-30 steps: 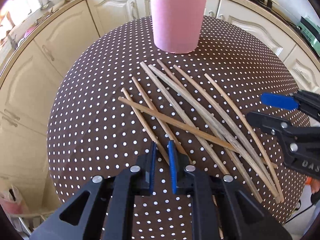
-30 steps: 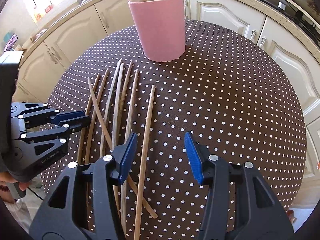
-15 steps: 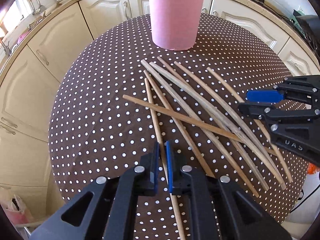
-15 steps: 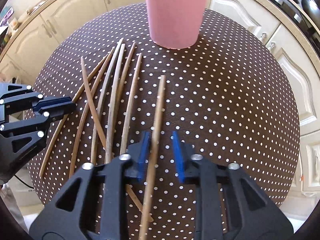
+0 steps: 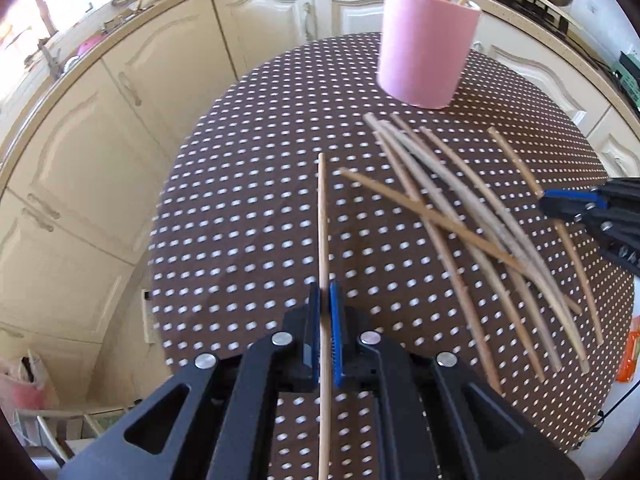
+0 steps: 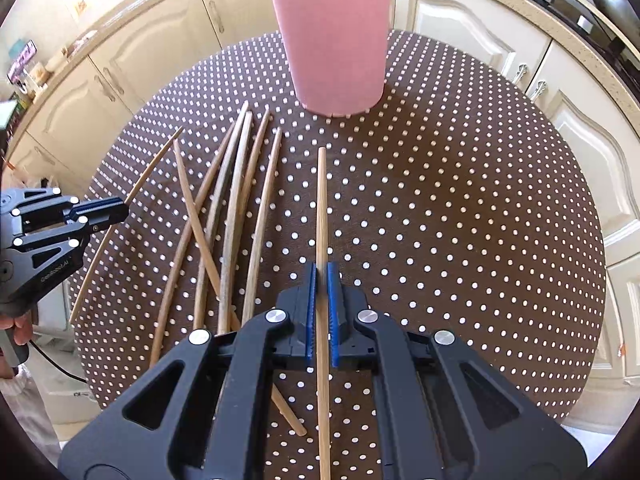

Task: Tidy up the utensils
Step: 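Lift both held chopsticks upright and carry them over the pink cup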

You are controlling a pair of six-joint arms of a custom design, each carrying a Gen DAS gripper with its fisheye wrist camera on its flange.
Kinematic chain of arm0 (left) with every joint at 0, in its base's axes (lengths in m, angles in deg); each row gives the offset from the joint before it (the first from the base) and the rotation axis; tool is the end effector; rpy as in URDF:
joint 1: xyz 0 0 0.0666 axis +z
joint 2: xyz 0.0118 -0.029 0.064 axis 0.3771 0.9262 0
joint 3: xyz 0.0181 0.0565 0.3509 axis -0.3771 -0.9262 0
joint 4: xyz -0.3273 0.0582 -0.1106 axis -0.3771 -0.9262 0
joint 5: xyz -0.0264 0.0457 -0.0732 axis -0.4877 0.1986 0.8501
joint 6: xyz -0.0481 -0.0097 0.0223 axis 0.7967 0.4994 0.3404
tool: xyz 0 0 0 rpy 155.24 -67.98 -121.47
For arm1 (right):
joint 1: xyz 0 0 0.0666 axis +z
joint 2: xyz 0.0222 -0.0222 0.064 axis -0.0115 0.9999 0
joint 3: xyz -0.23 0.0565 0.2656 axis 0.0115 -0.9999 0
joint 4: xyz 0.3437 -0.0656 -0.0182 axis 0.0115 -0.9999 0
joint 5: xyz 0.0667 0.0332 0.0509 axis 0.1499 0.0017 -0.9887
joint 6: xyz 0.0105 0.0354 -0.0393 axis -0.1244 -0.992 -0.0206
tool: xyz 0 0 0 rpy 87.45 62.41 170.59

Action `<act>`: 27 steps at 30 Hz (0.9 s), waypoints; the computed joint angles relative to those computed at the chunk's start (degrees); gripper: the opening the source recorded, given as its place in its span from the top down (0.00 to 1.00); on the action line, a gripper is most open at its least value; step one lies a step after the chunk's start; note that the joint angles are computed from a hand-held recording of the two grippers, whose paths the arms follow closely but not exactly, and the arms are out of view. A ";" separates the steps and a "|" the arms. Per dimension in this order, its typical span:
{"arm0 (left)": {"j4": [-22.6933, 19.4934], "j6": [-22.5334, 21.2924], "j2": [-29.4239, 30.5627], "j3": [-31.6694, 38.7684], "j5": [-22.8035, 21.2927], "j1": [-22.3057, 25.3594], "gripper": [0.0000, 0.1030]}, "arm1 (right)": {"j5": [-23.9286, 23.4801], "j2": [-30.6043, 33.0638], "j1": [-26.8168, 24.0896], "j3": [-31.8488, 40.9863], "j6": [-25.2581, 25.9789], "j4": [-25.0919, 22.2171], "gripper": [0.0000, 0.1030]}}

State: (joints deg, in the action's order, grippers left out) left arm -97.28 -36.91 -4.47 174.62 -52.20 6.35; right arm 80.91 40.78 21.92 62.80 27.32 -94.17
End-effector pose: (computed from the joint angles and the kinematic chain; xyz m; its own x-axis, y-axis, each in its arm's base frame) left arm 0.3471 -0.0970 0.4850 -0.8723 0.2832 -0.3986 0.2861 0.9567 0.0535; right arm 0.3647 0.1520 0.4950 -0.8768 -0.1992 -0.4377 -0.2616 0.9613 0.0865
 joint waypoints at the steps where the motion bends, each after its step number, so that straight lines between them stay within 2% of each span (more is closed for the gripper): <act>1: -0.07 0.16 -0.27 0.01 -0.30 0.50 0.95 | -0.05 -0.60 -0.21 0.00 0.06 0.28 0.94; 6: 3.11 -0.14 -2.91 2.07 2.89 2.94 0.95 | -1.47 -3.32 -1.43 0.78 0.24 2.02 0.94; 9: 5.85 0.02 -4.46 4.78 5.15 1.80 0.95 | -2.73 -4.93 -2.15 1.42 0.05 4.06 0.94; 13: 10.33 2.77 -4.80 7.81 7.72 -1.90 0.95 | -5.01 -6.94 -4.14 2.01 -0.23 8.12 0.94; 14: 11.18 3.70 -3.92 9.40 7.10 -3.88 0.95 | -5.16 -7.68 -4.47 1.89 -0.63 9.54 0.94; 19: 15.15 5.66 -0.66 14.93 7.78 -7.90 0.95 | -7.93 -10.41 -7.42 1.16 -2.31 17.62 0.94; 23: 21.87 6.40 1.26 16.26 7.77 -9.81 0.95 | -8.84 -10.07 -8.57 1.70 -3.91 23.82 0.94; 26: 26.18 7.54 3.22 17.64 6.20 -11.84 0.95 | -7.73 -8.91 -8.50 2.54 -4.58 28.43 0.94; 27: 27.60 8.07 3.94 18.14 6.67 -11.95 0.95 | -6.07 -7.52 -6.85 3.75 -5.54 29.82 0.94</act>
State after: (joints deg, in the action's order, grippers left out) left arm -69.67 -28.84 -0.52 192.76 -45.53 -5.60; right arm 74.84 33.26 15.07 66.55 21.78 -64.35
